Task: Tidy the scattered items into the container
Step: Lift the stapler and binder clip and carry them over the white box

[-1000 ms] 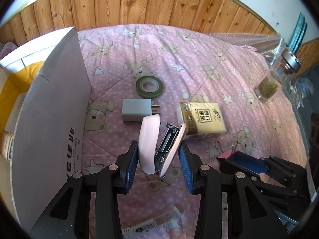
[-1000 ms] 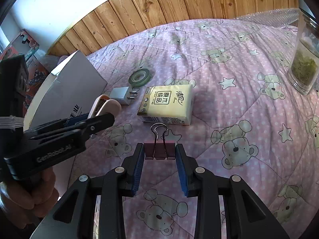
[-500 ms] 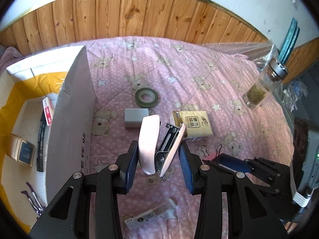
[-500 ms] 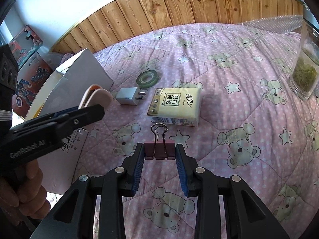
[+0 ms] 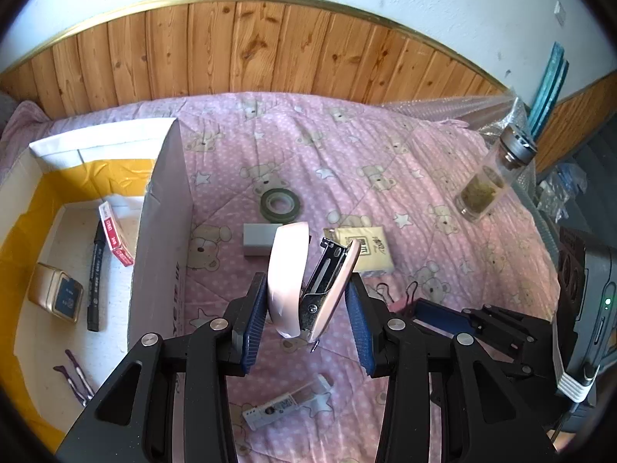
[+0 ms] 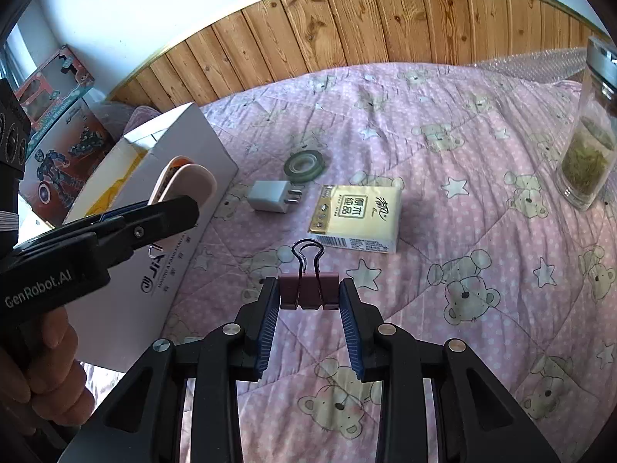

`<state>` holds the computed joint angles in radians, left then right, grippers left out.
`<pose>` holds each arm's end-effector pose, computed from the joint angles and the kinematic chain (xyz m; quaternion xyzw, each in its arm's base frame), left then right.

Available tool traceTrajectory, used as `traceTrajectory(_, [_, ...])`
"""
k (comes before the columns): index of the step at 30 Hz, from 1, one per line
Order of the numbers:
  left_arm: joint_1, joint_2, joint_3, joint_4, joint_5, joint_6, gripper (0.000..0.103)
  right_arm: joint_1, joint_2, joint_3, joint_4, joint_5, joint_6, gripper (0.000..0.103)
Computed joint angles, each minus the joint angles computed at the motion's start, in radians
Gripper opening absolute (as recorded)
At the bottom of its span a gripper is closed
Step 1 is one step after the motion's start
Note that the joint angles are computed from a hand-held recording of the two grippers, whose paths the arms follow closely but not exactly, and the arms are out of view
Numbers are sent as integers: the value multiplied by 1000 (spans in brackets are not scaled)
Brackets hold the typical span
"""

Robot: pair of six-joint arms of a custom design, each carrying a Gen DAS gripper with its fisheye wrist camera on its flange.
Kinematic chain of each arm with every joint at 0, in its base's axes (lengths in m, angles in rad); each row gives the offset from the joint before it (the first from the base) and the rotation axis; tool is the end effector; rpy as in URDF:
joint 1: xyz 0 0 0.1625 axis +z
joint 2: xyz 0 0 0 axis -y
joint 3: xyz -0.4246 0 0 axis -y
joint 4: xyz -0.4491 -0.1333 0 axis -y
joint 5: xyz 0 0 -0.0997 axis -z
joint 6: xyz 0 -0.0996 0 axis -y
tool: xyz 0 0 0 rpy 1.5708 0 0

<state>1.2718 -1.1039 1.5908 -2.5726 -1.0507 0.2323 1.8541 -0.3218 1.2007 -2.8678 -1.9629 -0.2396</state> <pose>-0.0366 -0.7394 0.3054 0.1822 0.9189 -0.2542 0.2403 0.3200 -0.7586 -0.0927 0.2090 -0.9373 0.2077 0.1861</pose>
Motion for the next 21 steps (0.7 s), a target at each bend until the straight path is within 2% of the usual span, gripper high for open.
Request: traceTrajectory(21, [-29, -76, 67, -35, -32, 9, 42, 33, -56, 94, -94, -45, -9, 33])
